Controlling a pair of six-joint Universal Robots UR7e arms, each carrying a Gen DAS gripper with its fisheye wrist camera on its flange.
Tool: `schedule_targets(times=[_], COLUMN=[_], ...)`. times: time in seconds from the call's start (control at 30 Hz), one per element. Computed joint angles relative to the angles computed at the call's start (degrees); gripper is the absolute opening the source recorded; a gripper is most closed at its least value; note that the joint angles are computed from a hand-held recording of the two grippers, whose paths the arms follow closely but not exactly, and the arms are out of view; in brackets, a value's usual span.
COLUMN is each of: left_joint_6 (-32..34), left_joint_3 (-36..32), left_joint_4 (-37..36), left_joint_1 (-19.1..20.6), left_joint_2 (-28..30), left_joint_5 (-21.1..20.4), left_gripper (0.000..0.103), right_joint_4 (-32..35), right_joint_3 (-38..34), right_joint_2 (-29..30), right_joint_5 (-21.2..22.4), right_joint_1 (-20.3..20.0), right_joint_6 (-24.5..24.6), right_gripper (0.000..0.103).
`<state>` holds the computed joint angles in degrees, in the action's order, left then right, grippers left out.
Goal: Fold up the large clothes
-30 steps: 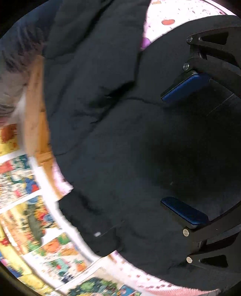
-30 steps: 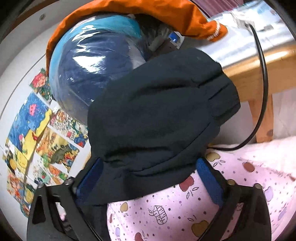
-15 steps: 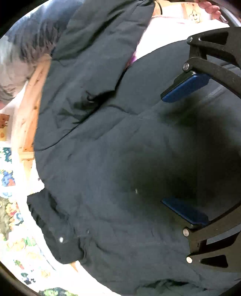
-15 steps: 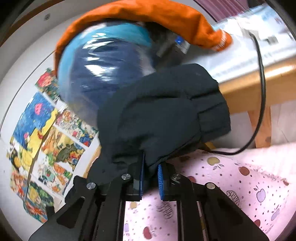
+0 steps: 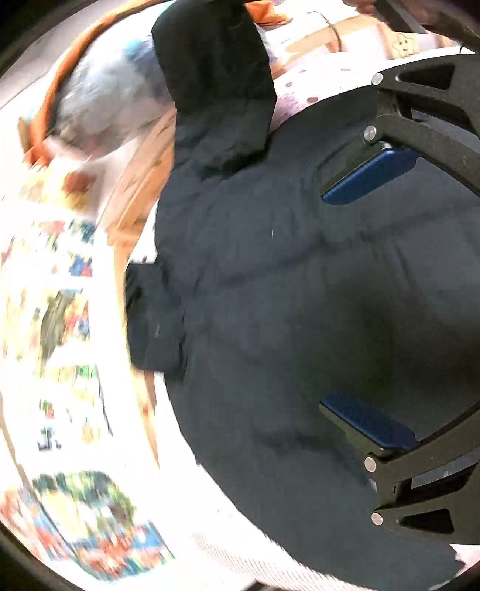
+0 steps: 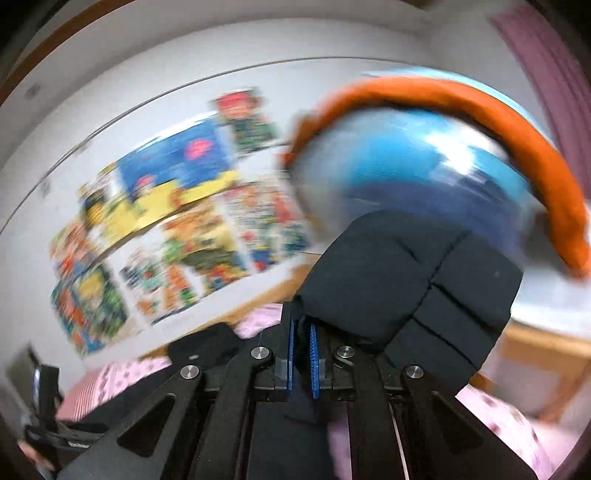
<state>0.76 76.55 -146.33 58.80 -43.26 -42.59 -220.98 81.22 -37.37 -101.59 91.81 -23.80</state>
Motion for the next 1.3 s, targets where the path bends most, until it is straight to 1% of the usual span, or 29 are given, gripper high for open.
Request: schedule_targets(times=[0.03,0.1,0.13,0.2,0.27,0.37,0.43,0.5,0.53,0.6,0.63,0.67,0.7,0.73,0.77,0.8,0.83,0.87,0.9,0.97,1.0,1.03,1.1,1.17,1.27,1.3], left_joint_6=[-0.6,-0.5,-0.2,1.6,3.2,3.7,4.3,4.9,5.3,6.5,7.4,8.1,8.1,7.4,6.5,5.6,5.5,5.7,6.0,7.6,8.0,8.0,7.2,5.1,2.0,1.4], left_joint_3=[1.6,4.2,5.7,8.4,10.6,13.5,15.9,18.4,19.4,21.5,21.9,22.3,22.5,22.4,22.3,21.3,20.6,19.4,18.0,14.2,12.1,9.8,6.0,1.4,-4.1,-5.2], left_joint_4=[-0.9,-3.9,-5.8,-10.6,-14.8,-17.2,-19.6,-22.2,-23.5,-25.8,-26.7,-27.4,-27.2,-26.1,-24.8,-23.2,-22.4,-21.7,-21.1,-20.1,-19.0,-17.4,-14.5,-10.0,-3.3,-1.7], left_joint_1=[0.2,0.5,0.6,0.6,0.7,1.1,1.9,2.5,2.8,4.0,4.8,5.4,6.1,6.7,7.2,8.0,8.6,8.8,8.9,9.1,9.2,9.2,9.2,9.6,10.4,10.6], left_joint_2=[-2.1,-5.4,-7.3,-10.5,-13.3,-17.4,-20.1,-21.9,-22.5,-23.3,-23.3,-23.0,-22.6,-22.1,-21.8,-21.0,-20.4,-19.2,-17.9,-14.0,-12.1,-10.0,-6.7,-2.7,1.8,2.7], left_joint_5=[1.1,3.9,5.7,9.0,12.2,13.7,13.0,12.2,11.6,8.8,6.9,5.5,4.0,2.2,0.5,-1.8,-3.6,-4.3,-4.4,-3.4,-2.7,-1.7,0.3,3.1,6.2,7.1], left_gripper=[0.103,0.103,0.103,0.103,0.103,0.103,0.103,0.103,0.103,0.103,0.103,0.103,0.103,0.103,0.103,0.103,0.103,0.103,0.103,0.103,0.103,0.103,0.103,0.103,0.103,0.103], right_joint_4=[1.5,7.2,8.5,14.4,18.0,24.3,28.0,31.6,33.7,40.5,43.6,48.5,52.9,54.9,56.0,55.3,54.8,54.0,52.9,50.7,49.6,49.8,47.1,48.1,53.2,56.2], right_joint_3=[-1.4,-7.2,-8.1,-13.7,-16.3,-20.9,-21.7,-22.3,-23.2,-24.4,-25.0,-24.7,-24.1,-23.4,-21.7,-19.1,-17.1,-13.9,-10.8,-6.6,-4.4,-4.5,-3.2,-6.8,-14.3,-17.4], right_joint_2=[0.7,4.2,5.0,9.0,11.8,16.6,18.5,20.4,21.7,23.5,23.9,23.8,23.4,22.9,22.0,20.4,19.1,16.9,14.7,11.8,10.2,9.7,8.5,9.5,12.0,13.2], right_joint_5=[0.1,0.4,0.7,0.3,0.0,-2.2,-3.7,-6.1,-8.1,-11.8,-12.5,-12.9,-13.2,-13.3,-13.2,-12.2,-11.1,-9.0,-7.2,-6.2,-6.5,-6.8,-8.7,-10.7,-14.2,-15.9], right_joint_1=[1.1,4.2,5.1,7.8,9.4,11.6,12.2,12.4,12.4,12.2,12.0,11.6,11.2,11.0,10.8,10.6,10.5,10.2,9.8,9.2,8.8,8.6,8.0,7.4,6.0,5.6], right_joint_6=[-1.8,-7.2,-8.9,-13.7,-17.5,-22.6,-24.0,-24.0,-24.0,-23.1,-22.3,-20.5,-18.7,-17.6,-16.5,-15.8,-15.4,-14.6,-13.9,-13.0,-12.8,-12.7,-12.5,-10.5,-5.0,-3.2], right_gripper=[0.007,0.007,0.007,0.007,0.007,0.007,0.007,0.007,0.010,0.014,0.021,0.030,0.033,0.040,0.041,0.046,0.057,0.063,0.071,0.072,0.072,0.072,0.072,0.072,0.072,0.072])
